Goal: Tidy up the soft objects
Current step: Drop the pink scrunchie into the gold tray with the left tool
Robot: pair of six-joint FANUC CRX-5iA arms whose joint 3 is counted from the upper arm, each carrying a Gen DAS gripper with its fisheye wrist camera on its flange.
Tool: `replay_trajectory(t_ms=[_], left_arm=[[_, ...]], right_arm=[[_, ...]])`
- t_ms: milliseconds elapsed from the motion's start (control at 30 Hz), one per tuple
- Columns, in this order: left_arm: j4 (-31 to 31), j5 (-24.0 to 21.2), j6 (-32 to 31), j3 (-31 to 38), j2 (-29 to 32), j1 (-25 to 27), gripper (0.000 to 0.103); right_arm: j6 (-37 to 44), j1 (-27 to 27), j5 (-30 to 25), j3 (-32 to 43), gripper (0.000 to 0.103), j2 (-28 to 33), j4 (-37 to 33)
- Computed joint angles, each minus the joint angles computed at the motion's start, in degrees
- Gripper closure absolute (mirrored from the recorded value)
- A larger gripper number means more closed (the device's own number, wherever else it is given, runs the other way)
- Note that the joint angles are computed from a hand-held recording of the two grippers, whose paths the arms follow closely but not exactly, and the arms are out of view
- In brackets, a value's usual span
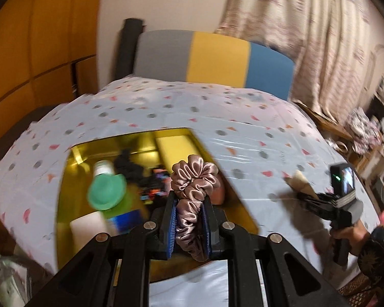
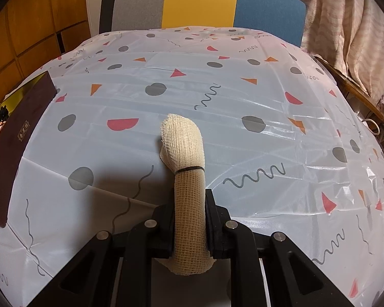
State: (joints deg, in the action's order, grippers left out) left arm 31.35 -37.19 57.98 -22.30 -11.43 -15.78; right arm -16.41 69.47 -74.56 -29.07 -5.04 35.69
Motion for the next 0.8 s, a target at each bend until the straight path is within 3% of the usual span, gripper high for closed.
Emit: replay_trajectory(t_ms=[300, 500, 600, 667, 800], left_arm=[[2.2, -3.8, 4.8, 1.9, 4.7, 10.3, 0.087], [3.2, -6.4, 7.0, 5.4, 10.1, 9.5, 0.086], [-1.6, -7.4, 11.8, 9.4, 13.8, 8.3, 0.081], [-4.4, -6.8, 11.1, 11.0, 15.1, 7.2, 0.079], [-7.1, -9.0, 12.0, 12.7, 16.0, 6.9, 0.057]], right_arm=[[1.4, -0.4, -0.7, 1.0, 0.086, 0.6, -0.8], [2.0, -0.6, -0.9, 1.5, 0.086, 0.7, -1.3], [2.5, -0.8, -1.0, 1.8, 0.086, 0.9, -1.6], [2.7, -0.9, -1.0, 1.8, 0.086, 0.8, -1.7], [2.9, -1.1, -1.0, 2.2, 0.086, 0.8, -2.3]])
